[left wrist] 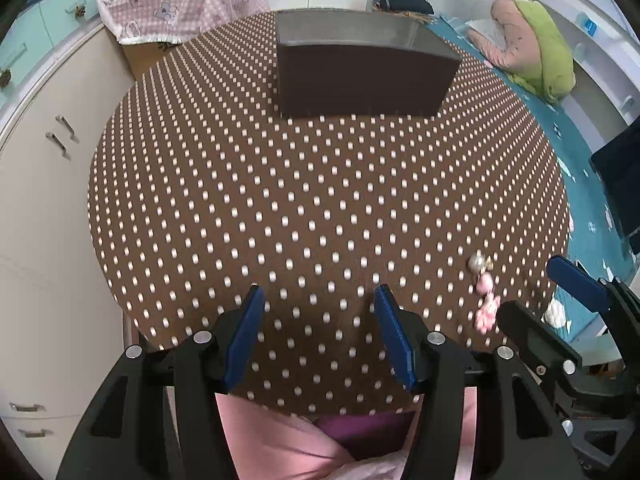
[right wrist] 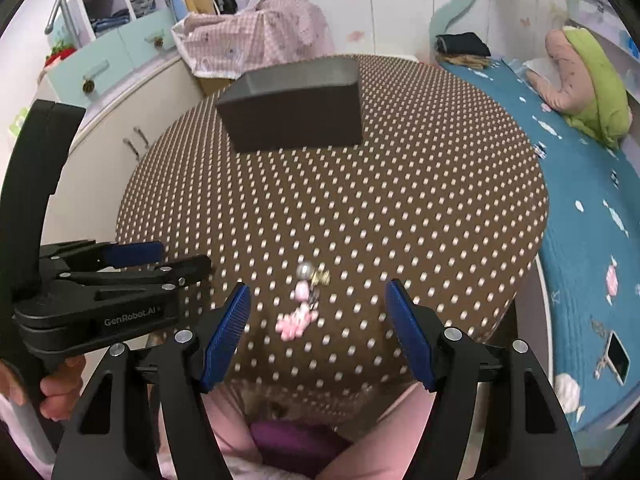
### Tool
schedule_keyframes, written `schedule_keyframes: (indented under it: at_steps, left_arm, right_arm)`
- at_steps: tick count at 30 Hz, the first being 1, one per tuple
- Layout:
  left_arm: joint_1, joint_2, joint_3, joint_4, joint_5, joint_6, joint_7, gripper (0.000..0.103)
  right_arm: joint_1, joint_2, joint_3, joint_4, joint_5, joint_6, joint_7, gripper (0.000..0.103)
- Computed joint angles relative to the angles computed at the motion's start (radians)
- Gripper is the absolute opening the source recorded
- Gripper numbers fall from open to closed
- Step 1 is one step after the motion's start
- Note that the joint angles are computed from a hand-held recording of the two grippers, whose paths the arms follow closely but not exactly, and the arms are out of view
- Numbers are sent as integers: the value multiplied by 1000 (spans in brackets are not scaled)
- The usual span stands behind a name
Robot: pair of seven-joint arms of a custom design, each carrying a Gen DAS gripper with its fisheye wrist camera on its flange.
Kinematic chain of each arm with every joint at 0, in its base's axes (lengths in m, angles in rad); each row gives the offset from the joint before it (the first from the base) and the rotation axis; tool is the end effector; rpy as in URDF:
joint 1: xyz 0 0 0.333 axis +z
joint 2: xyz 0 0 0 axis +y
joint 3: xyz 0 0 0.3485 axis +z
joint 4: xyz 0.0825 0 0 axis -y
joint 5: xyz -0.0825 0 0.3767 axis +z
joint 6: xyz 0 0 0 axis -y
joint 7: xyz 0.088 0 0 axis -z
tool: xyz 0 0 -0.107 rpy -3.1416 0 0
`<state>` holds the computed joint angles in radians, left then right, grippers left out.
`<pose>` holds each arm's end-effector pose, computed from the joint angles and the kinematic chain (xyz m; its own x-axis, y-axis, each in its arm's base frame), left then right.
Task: Organize jewelry
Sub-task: 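Move both tools back to the pink charm and last pearl keychain, then grasp the pink bear charm with the right tool while the left tool grasps the pearl keychain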
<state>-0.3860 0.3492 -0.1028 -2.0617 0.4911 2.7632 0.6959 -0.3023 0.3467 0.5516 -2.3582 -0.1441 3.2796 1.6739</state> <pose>0.5447 -0.3078 0.3351 -0.0351 -0.9986 0.0392 -0.9151 0.0163 -0.4030 0.5450 0.1420 0.3139 0.2597 -0.9504 -0.1710 -0.8062 -0.1159 -0.5802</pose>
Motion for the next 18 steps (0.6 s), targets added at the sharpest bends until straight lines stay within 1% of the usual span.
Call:
schedule_keyframes:
  at_steps: [1, 2, 3, 4, 5, 6, 7, 8, 9, 10, 11, 12, 13, 14, 15, 16, 17, 18]
  left_arm:
    - [-16, -5, 15, -13, 27, 11, -27, 56]
    - [-26, -8, 22, -20, 44, 11, -46, 60]
    - [-30, -10, 21, -28, 51, 13, -59, 61]
    - [-27, -14, 17, -37, 52, 23, -63, 61]
    - [-29, -17, 17, -42, 59, 26, -71, 61]
    - [-31, -19, 17, -47, 65, 27, -78, 61]
    - [-30, -20, 15, -49, 67, 30, -81, 61]
    - [-28, -21, 12, -52, 67, 32, -83, 61]
    - [-30, -24, 13, -56, 71, 33, -90, 61]
    - [-31, -25, 12, -54, 73, 31, -93, 61]
    - [-33, -27, 12, -55, 78, 30, -99, 61]
    - [-33, -28, 10, -52, 78, 26, -101, 61]
    - [-23, -21, 0, -27, 62, 9, -81, 61]
    - [-24, -20, 0, -23, 64, 6, -82, 61]
    - [-22, -16, -2, -12, 62, 1, -75, 61]
    - [-23, -15, -4, -2, 61, -7, -71, 61]
    - [-27, -11, -9, 12, 58, -20, -67, 61]
    - [-28, -6, -12, 23, 55, -28, -60, 61]
  right_arm:
    - [1, 2, 0, -2, -1, 2, -1, 68]
    - [-26, 13, 27, -7, -9, 9, -3, 68]
    - [-56, 24, 57, -9, -19, 12, -1, 67]
    - [-70, 31, 69, -7, -28, 9, 2, 67]
    - [-77, 39, 76, -8, -38, 10, -1, 61]
    - [-80, 48, 80, -6, -53, 12, -10, 51]
    - [-74, 54, 76, -4, -60, 9, -13, 46]
    - [-55, 61, 59, -1, -63, 10, -17, 43]
    - [-3, 55, 7, -6, -62, 42, -24, 38]
    - [46, 46, -42, -8, -63, 51, -23, 33]
    - [83, 39, -69, -12, -4, 58, -80, 26]
    - [85, 43, -75, -11, -15, 67, -73, 27]
    - [52, 52, -61, -3, -97, 64, -9, 26]
    - [-2, 64, -12, 2, -108, 56, -11, 26]
    - [-38, 73, 11, 9, -159, 47, 26, 26]
    - [-38, 73, 9, 10, -161, 47, 31, 26]
    - [-3, 62, -21, 7, -108, 52, -7, 26]
    - [35, 55, -67, 10, -126, 55, 15, 26]
